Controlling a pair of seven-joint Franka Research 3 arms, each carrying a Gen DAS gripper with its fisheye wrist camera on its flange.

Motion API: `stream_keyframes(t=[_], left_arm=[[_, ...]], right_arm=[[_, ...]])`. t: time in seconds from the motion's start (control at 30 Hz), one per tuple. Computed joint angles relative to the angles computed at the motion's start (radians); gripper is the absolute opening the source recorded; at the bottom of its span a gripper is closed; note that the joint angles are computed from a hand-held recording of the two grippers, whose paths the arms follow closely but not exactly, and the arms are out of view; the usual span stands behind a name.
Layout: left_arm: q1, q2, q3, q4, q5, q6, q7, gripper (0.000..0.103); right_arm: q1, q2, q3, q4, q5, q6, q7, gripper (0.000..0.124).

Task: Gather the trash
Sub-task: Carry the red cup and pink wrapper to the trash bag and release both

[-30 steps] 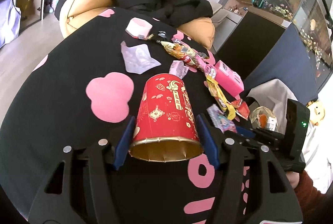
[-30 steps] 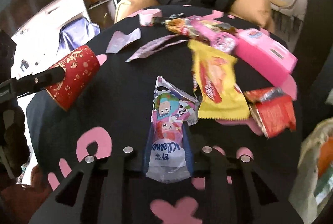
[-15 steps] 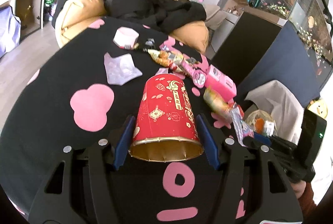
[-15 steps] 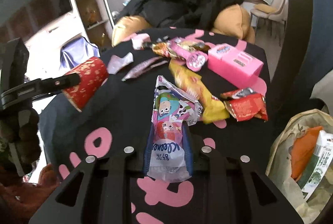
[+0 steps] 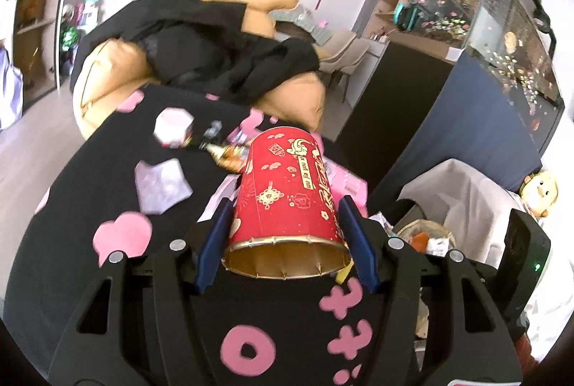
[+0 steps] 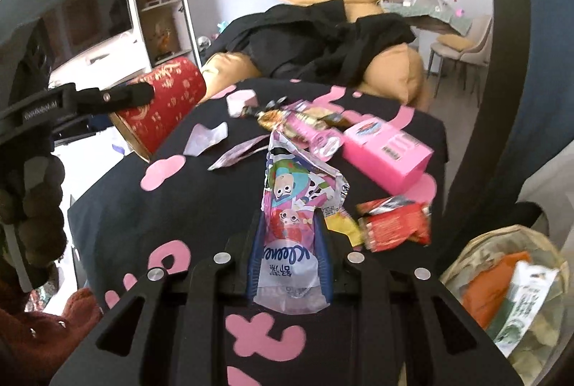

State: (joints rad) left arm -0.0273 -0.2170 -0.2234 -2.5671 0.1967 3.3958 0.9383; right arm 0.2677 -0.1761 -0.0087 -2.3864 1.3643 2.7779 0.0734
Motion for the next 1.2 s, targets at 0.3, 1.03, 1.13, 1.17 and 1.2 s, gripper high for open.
stream_keyframes(t=[0.3, 1.03, 1.13, 1.17, 1.2], left_arm=[[0.046, 0.117, -0.102, 0.160, -0.071, 0.020, 0.078, 0.057], [0.056, 0.693, -0.449, 0.732, 0.317, -0.151, 0.062, 0.057], [0.023, 0.748, -0.470, 0.780, 0.285, -0.186, 0.110, 0.057], [0.003, 0.775, -0.472, 0.807, 0.276, -0.200, 0.129, 0.057], [0.002, 0.793, -0.485, 0.821, 0.267, -0.209, 0.150, 0.060]], right_arm=[[-0.045, 0.002, -0.035, 0.063, 0.093, 0.049, -0.106, 0.026], [-0.287, 0.038, -0.136, 0.128, 0.221, 0.116, -0.210, 0.026], [-0.314, 0.025, -0.148, 0.119, 0.243, 0.112, -0.231, 0.026], [-0.321, 0.022, -0.150, 0.117, 0.251, 0.113, -0.241, 0.026], [-0.326, 0.021, -0.149, 0.116, 0.264, 0.117, -0.254, 0.026]])
